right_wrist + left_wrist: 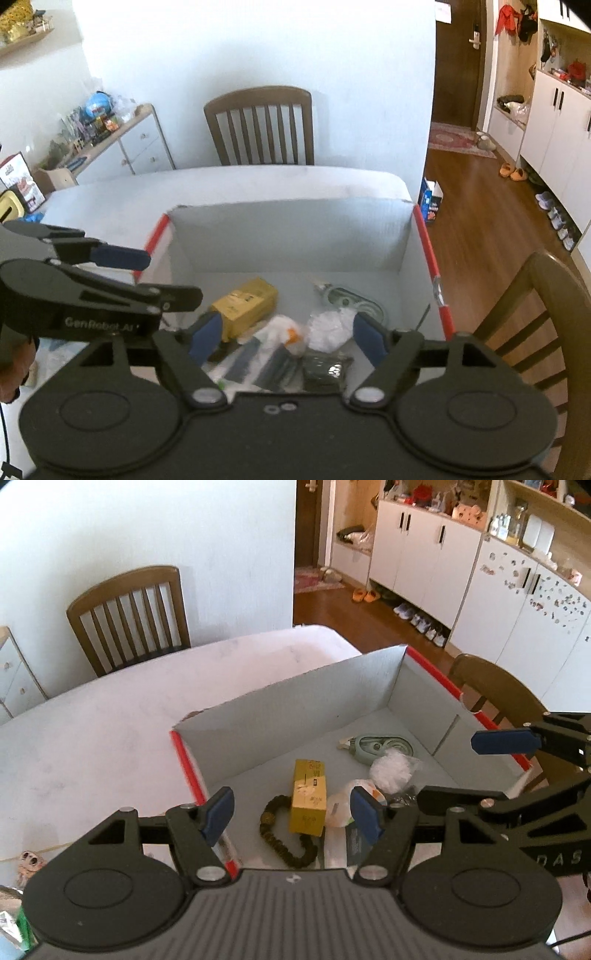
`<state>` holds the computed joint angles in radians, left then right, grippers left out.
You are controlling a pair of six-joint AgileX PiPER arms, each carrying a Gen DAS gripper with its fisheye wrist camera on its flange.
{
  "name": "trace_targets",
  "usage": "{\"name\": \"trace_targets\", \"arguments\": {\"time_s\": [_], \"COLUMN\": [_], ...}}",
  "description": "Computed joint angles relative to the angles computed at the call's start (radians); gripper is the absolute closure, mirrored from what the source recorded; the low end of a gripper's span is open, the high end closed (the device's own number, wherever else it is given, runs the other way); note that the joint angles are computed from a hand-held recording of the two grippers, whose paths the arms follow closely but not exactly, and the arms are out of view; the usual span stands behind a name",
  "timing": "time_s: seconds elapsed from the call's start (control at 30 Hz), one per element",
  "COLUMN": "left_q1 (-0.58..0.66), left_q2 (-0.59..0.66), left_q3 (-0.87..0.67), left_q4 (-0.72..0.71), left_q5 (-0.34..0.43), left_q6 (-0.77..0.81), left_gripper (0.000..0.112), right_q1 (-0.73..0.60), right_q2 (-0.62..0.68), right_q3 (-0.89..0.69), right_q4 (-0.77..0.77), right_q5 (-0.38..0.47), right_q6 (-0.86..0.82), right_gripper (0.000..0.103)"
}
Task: Organize objects
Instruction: 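Open both tools to drop the yellow box and tissue into the shoebox, then move both tools back over the table items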
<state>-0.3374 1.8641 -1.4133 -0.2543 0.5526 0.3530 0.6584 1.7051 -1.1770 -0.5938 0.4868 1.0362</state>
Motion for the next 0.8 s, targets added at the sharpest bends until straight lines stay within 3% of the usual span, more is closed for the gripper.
{"name": "trace_targets", "arguments": {"time_s": [0.4, 0.73, 0.8], "left_q1": [0.213, 0.518, 0.586], "left_q2": [-0.252, -0.35, -0.35], "left_q3": [0.24, 0.3, 0.293], "left_q4": [-0.354, -0.543, -0.565], "left_q5": [0.034, 0.217, 0.261], "left_q6": [0.46, 0.746, 0.793], "left_gripper": [0.031, 0.028, 0.022], "right_q1": [0.201, 0.38, 0.405], "right_q2": [-0.012, 0.102, 0.138], "right_q3": [-0.08, -0.266, -0.312], "right_q4": [-0.13, -0.195, -0.195], "right_q5": [0.147, 0.274, 0.292], "right_q6": [0.258, 0.403, 0.407], "right_gripper": [0.013, 0.005, 0.005]}}
